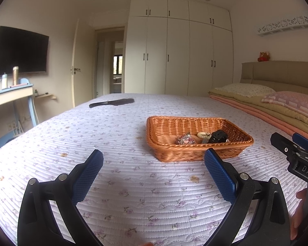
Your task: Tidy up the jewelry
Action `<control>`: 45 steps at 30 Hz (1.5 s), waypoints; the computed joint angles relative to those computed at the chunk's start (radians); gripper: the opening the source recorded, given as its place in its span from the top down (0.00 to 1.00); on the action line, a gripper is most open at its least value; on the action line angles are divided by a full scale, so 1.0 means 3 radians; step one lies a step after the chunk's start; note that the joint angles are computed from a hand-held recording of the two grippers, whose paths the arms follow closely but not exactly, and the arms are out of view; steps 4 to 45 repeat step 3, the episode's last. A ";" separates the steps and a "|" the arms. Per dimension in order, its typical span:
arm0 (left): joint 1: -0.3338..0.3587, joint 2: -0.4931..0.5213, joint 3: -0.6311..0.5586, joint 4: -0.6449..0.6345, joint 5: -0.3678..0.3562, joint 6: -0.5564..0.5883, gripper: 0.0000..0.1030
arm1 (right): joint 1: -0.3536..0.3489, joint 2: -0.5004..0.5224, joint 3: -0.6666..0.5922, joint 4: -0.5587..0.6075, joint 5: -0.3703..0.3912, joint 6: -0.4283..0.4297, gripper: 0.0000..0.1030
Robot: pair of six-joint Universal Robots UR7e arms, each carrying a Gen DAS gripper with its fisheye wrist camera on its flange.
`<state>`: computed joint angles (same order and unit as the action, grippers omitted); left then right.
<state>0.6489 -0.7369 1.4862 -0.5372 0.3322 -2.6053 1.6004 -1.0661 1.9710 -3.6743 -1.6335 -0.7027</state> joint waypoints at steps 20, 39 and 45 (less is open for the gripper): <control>0.0000 0.0015 -0.0022 0.0018 -0.0008 0.0004 0.07 | 0.0001 0.0004 -0.0001 0.0001 -0.0016 -0.0004 0.10; 0.0000 0.0015 -0.0022 0.0018 -0.0008 0.0004 0.07 | 0.0001 0.0004 -0.0001 0.0001 -0.0016 -0.0004 0.10; 0.0000 0.0015 -0.0022 0.0018 -0.0008 0.0004 0.07 | 0.0001 0.0004 -0.0001 0.0001 -0.0016 -0.0004 0.10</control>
